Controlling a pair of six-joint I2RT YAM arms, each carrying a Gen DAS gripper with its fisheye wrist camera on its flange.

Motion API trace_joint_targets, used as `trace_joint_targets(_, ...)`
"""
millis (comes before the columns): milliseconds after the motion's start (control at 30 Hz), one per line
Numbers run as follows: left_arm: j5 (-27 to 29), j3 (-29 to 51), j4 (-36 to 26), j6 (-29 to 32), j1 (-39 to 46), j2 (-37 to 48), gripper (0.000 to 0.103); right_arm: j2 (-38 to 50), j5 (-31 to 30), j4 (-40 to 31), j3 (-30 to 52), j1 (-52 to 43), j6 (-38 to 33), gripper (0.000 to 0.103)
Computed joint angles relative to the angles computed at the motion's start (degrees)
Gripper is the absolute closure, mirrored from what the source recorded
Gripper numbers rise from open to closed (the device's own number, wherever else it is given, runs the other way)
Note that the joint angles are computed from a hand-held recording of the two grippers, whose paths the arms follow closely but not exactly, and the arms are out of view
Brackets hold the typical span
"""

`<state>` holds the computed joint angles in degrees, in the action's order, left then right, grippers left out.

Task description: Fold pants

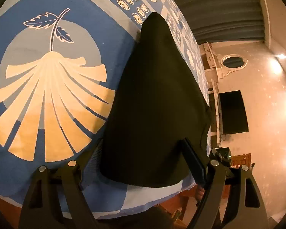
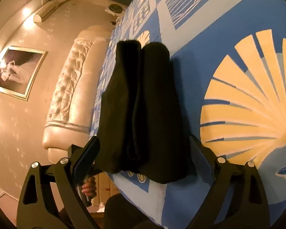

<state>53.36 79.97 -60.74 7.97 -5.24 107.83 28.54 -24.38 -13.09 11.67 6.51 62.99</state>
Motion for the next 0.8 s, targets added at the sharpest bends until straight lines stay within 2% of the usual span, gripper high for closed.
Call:
trace_joint_targets(33,-0.28,-0.18,0.34,0.12,-0.2,-0.21,0.024,2.19,0.73,0.56,0.79,1.74,-0.56,0.013)
trace_joint_targets(67,-0.86,-0.32,0.42,0.64,-0.26,-0.43,0.029,3.76,3.62,-0.44,1.96,4.34,-0.75,0.022)
trace_joint_targets(100,-1.8,-0.36,0.51,1.23,-0.43,-0.58,0.035,4.19,5.05,-0.65,1.87,5.61,0.37,0.032)
trace_joint_targets(133,-2.47,-0.43,0.48,1.58,-0.72,-0.99,0.037,3.4,3.75,0.69,0.61,4.9,1.83,0.052)
trace_joint_targets(167,-2.45,-0.46,0.38,2.04,-0.46,-0.8,0.043,2.11,2.97,2.36,-1.07,4.18,3.78,0.059)
trace_joint_targets(267,-1.4,0.44,-1.1,2.9,0.41,0.14,0.055,-0.35,2.86,0.45,-0.97,3.99,4.19,0.066)
trace_joint_targets(400,-0.98,0.51,-1.39,2.78,0.85,-1.46,0.066,-6.66,4.71,-3.11,0.92,6.17,7.05,0.07)
trace_joint_targets(500,0.12,0.37,-2.93,3.76,1.91,-2.91,0.068,-8.29,6.93,-5.86,1.76,10.18,8.4,0.071)
trace_joint_targets(633,-0.62,1.41,-6.57,6.89,3.16,-0.51,0.068,-8.61,4.07,-4.61,-1.87,8.47,11.26,0.071)
trace_joint_targets(733,-0.65,1.46,-6.26,6.6,2.89,-0.92,0.068,-8.37,4.72,-5.12,-1.5,9.1,10.72,0.071)
trace_joint_targets(800,-1.97,1.06,-5.04,7.22,2.21,-1.87,0.067,-5.68,6.28,-7.2,0.62,10.07,7.73,0.061)
